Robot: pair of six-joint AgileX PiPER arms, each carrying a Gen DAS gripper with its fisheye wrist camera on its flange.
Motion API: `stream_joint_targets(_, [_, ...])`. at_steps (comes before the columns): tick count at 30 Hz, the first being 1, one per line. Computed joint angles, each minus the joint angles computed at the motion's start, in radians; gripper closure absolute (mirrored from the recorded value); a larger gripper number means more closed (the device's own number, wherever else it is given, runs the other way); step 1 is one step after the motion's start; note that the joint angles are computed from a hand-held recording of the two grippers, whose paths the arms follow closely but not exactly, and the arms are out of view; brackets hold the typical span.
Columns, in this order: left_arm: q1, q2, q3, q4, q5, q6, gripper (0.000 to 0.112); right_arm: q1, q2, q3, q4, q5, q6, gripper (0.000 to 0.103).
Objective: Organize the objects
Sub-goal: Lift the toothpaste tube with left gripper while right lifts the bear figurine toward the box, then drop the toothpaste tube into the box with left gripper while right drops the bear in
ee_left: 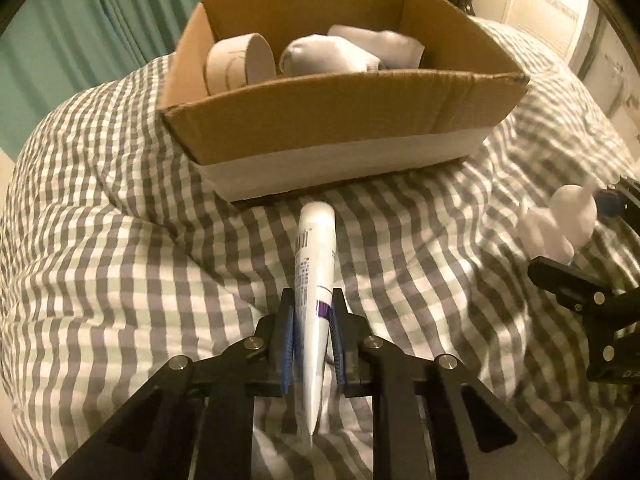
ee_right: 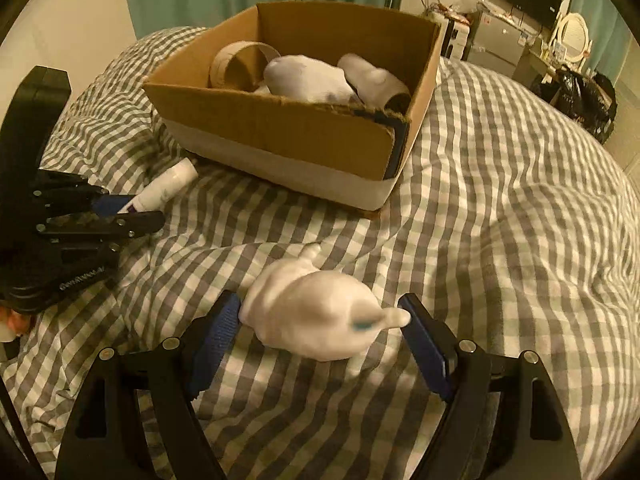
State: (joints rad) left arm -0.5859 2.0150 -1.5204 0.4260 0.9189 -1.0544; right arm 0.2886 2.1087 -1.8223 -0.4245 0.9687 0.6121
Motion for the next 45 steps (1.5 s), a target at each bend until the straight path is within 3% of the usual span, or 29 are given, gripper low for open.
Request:
stream_joint_targets(15, [-0.119, -0.106, 0.029, 0.078, 0.045, -0.145, 0.096, 0.086, -0.118, 0.109, -0.078, 0.014, 0.127, 0.023])
stream_joint_targets(26, [-0.181, -0.149, -0.034, 0.129, 0.138, -0.188, 0.096, 0.156, -0.185, 0.112, -0.153, 0.047, 0.146, 0.023])
stream_joint_targets(37, [-0.153, -0.136, -0.239, 0.176, 0.244, -0.074, 0.096, 0.149, -0.170, -0.090, -0.181, 0.109, 0.056, 0.023])
stream_joint_targets(41, [-0.107, -0.097, -0.345, 0.177, 0.267, -0.001, 0.096, 0.104, -0.129, -0.203, -0.140, 0.117, -0.008, 0.023])
stream_joint_targets(45, [-0.048, -0.037, -0.474, 0.153, 0.278, 0.082, 0.096, 0.041, -0.025, -0.413, -0.074, 0.160, -0.099, 0.023])
